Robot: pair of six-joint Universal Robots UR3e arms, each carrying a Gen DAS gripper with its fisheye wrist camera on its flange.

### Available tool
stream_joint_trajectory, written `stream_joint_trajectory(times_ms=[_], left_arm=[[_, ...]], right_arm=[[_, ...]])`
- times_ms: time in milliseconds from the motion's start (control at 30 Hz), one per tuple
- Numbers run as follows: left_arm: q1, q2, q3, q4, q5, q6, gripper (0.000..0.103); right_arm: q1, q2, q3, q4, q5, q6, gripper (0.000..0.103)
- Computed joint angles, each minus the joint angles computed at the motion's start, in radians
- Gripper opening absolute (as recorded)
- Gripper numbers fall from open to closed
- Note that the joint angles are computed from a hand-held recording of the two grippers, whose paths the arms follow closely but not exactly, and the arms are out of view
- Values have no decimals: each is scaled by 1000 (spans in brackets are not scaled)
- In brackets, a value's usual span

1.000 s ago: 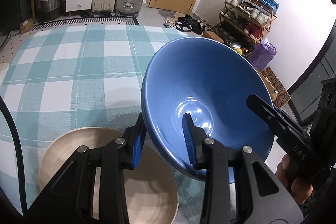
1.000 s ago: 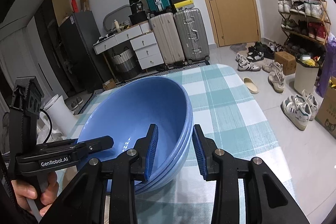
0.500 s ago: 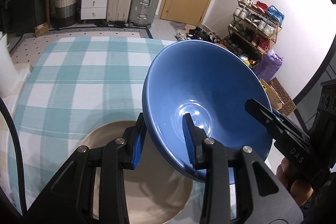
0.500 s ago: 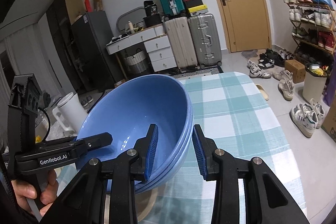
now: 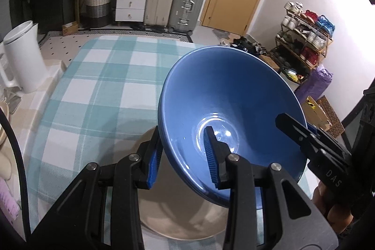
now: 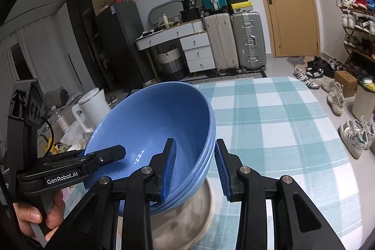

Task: Organize plates and bowls
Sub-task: 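Lift the stacked blue bowls with both grippers and carry them over the cream plates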

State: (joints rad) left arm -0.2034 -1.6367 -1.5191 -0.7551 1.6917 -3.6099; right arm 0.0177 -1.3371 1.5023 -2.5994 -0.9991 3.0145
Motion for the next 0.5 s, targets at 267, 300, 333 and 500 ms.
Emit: stream_joint_trajectory(times_ms=[267,300,333,500], left_arm=[[20,23,-74,30,14,-9,31],[20,16,-71,30,14,-11,31],[26,17,-81,36,10,-11,31],[43,4,-96,43,2,-10,31]], right_arm=[[61,68,-45,13,-44,-9,35],[60,73,-49,16,-45,-15,35],[63,79,-55,19,-47,-17,35],[75,109,-76,34,-53,-18,35]])
